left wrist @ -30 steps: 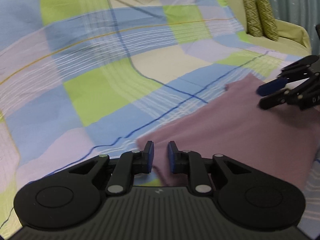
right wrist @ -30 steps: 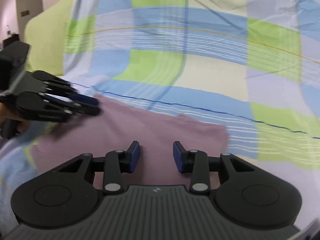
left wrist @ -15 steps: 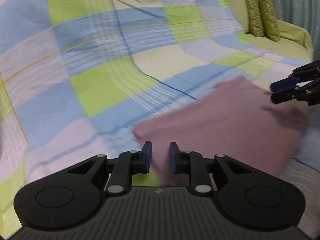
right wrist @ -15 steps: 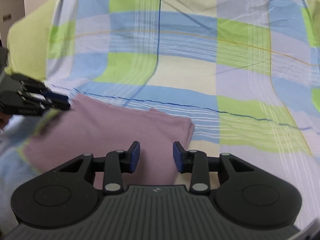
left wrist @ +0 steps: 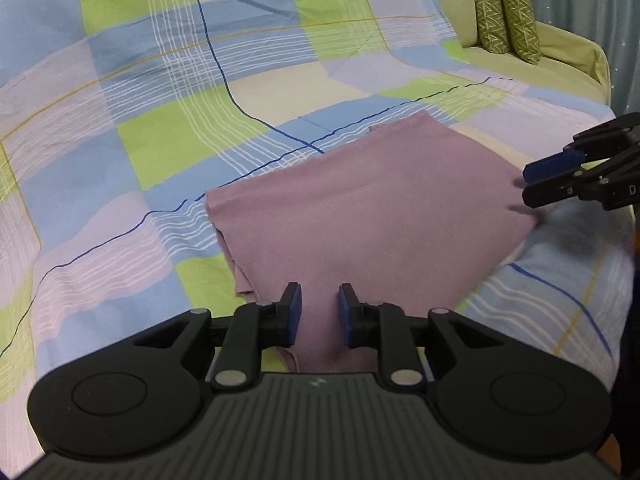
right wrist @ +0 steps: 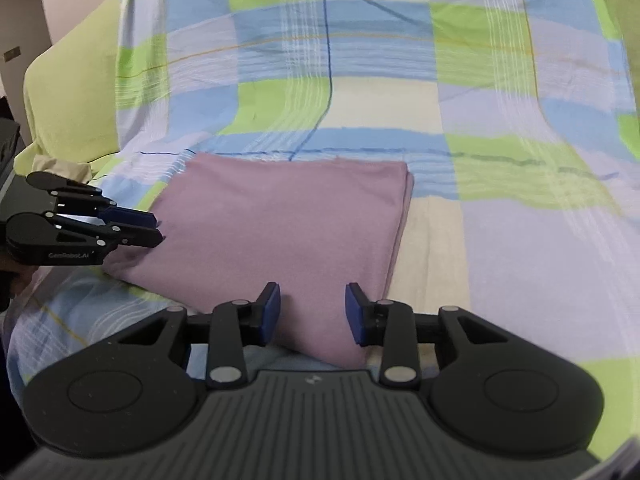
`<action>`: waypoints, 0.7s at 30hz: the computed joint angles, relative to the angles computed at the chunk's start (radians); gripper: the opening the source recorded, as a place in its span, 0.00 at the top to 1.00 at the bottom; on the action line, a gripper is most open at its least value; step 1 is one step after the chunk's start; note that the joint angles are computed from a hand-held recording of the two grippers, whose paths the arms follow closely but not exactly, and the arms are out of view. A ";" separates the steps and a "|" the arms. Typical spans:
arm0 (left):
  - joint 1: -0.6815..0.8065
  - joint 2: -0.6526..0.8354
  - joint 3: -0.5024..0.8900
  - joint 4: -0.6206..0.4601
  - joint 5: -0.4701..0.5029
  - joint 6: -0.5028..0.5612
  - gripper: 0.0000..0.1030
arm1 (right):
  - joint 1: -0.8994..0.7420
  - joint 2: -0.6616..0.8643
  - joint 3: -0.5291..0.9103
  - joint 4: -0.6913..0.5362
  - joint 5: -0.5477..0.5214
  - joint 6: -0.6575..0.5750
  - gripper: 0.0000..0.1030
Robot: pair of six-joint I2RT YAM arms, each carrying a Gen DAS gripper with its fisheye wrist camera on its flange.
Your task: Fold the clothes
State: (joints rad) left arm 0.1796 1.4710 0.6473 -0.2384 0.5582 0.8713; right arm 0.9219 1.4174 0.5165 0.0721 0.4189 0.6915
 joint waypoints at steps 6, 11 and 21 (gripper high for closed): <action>0.030 -0.058 -0.024 -0.064 0.027 0.047 0.74 | 0.079 -0.040 0.023 -0.111 0.053 0.054 0.70; 0.059 -0.080 -0.039 -0.091 0.049 0.086 0.70 | 0.122 -0.044 0.042 -0.175 0.077 0.094 0.69; 0.129 -0.136 -0.149 -0.028 0.095 0.352 0.64 | 0.171 0.012 0.146 -0.245 0.098 0.064 0.69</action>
